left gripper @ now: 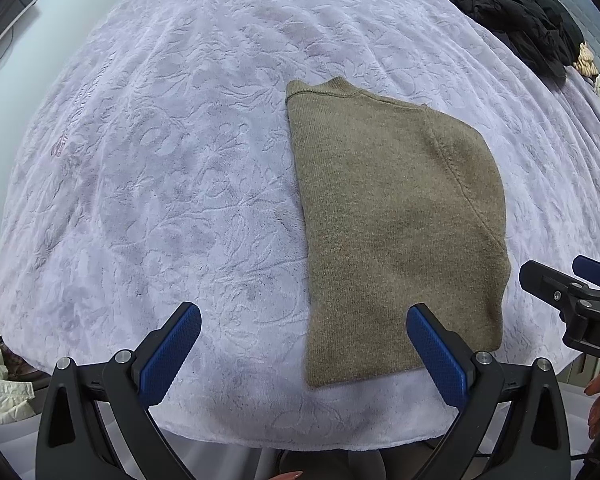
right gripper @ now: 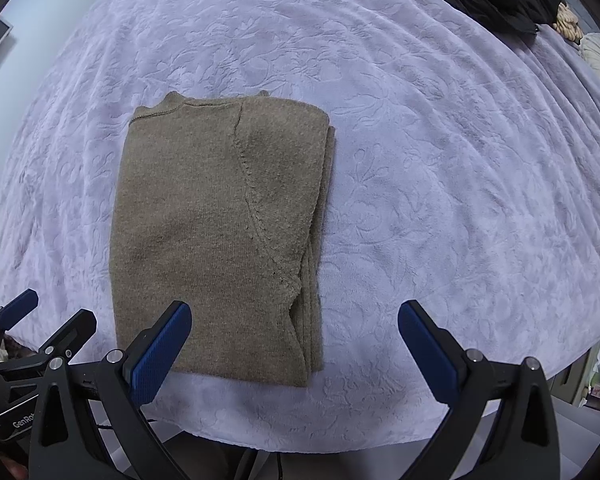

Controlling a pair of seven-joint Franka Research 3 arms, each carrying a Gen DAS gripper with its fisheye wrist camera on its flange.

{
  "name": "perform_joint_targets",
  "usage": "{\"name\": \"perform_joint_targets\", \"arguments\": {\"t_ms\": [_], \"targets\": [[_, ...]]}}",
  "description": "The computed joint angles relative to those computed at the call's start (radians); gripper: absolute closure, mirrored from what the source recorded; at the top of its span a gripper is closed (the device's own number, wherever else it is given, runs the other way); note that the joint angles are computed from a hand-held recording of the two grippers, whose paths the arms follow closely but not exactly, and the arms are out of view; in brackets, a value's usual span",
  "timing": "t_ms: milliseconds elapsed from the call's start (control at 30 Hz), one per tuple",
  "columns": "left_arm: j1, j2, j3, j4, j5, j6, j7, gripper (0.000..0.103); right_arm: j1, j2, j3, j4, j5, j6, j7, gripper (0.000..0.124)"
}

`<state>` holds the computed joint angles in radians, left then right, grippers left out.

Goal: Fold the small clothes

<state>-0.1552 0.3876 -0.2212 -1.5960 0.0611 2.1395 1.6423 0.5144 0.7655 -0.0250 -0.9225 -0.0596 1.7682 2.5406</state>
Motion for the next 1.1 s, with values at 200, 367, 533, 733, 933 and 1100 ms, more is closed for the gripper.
{"name": "perform_joint_targets", "arguments": {"t_ms": [200,367,533,733,933,1100], "targets": [[-0.002,0.007,0.000,0.011,0.008,-0.008,0.006,0.000,0.000,-0.001,0.000,-0.003,0.001,0.002,0.001,0.021],[-0.004,0.007,0.000,0.010,0.011,-0.009,0.003,0.000,0.000,-0.003,0.000,-0.007,0.000,0.005,0.003,0.021],[-0.004,0.006,-0.001,0.009,0.009,-0.011,0.005,0.000,0.000,-0.001,0.000,-0.005,0.001,0.002,0.002,0.021],[-0.003,0.015,-0.001,0.020,0.009,-0.021,0.017,0.000,-0.002,0.010,0.001,0.010,0.004,-0.007,-0.003,0.021],[-0.004,0.023,0.000,0.030,0.009,-0.031,0.012,0.000,-0.004,0.029,0.001,0.042,0.009,-0.021,-0.017,0.021],[-0.004,0.022,-0.001,0.026,0.014,-0.017,0.020,0.000,-0.002,0.038,-0.001,0.056,0.010,-0.028,-0.018,0.021]]}}
